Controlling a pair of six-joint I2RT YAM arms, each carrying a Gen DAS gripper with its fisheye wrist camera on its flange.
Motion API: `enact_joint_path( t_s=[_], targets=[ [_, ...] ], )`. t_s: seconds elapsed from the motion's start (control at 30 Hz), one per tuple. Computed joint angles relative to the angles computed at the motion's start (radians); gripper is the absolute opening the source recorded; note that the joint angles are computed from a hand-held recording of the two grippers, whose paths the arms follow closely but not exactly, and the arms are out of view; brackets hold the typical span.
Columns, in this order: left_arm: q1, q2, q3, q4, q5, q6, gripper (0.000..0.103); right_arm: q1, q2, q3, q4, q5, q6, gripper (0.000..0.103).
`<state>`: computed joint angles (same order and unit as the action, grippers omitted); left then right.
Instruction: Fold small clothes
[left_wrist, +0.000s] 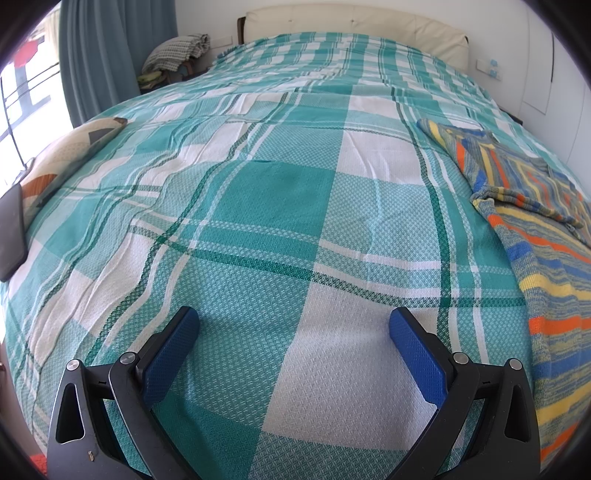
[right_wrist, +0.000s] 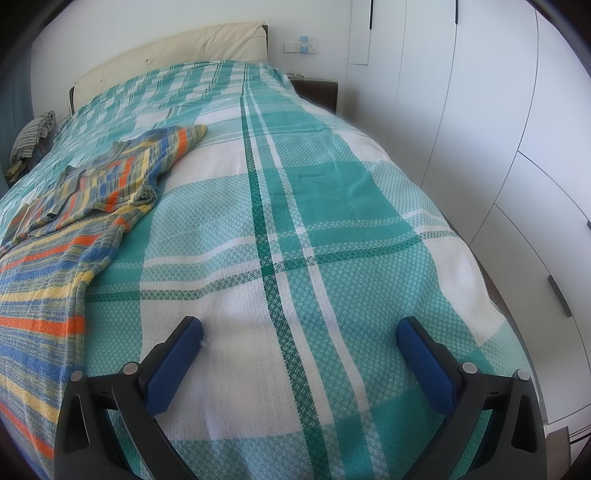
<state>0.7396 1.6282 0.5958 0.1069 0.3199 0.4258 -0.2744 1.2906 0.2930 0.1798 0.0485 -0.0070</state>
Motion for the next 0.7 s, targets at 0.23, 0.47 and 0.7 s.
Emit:
enact_joint_path(
  t_s=[0.23, 0.47, 0.7],
  targets=[
    [0.000, 0.002, 0.001, 0.002, -0.001, 0.000, 0.103, 0.001, 0.000, 0.000, 0.000, 0.001, 0.001, 0.103],
    [-0.001, 0.001, -0.001, 0.003, -0.002, -0.001, 0.103, 0.007, 0.000, 0.000, 0.000, 0.006, 0.004, 0.103],
    [-0.001, 0.001, -0.003, 0.005, 0.000, -0.001, 0.103, 0.012, -0.001, 0.001, -0.003, 0.011, 0.007, 0.103]
  ],
)
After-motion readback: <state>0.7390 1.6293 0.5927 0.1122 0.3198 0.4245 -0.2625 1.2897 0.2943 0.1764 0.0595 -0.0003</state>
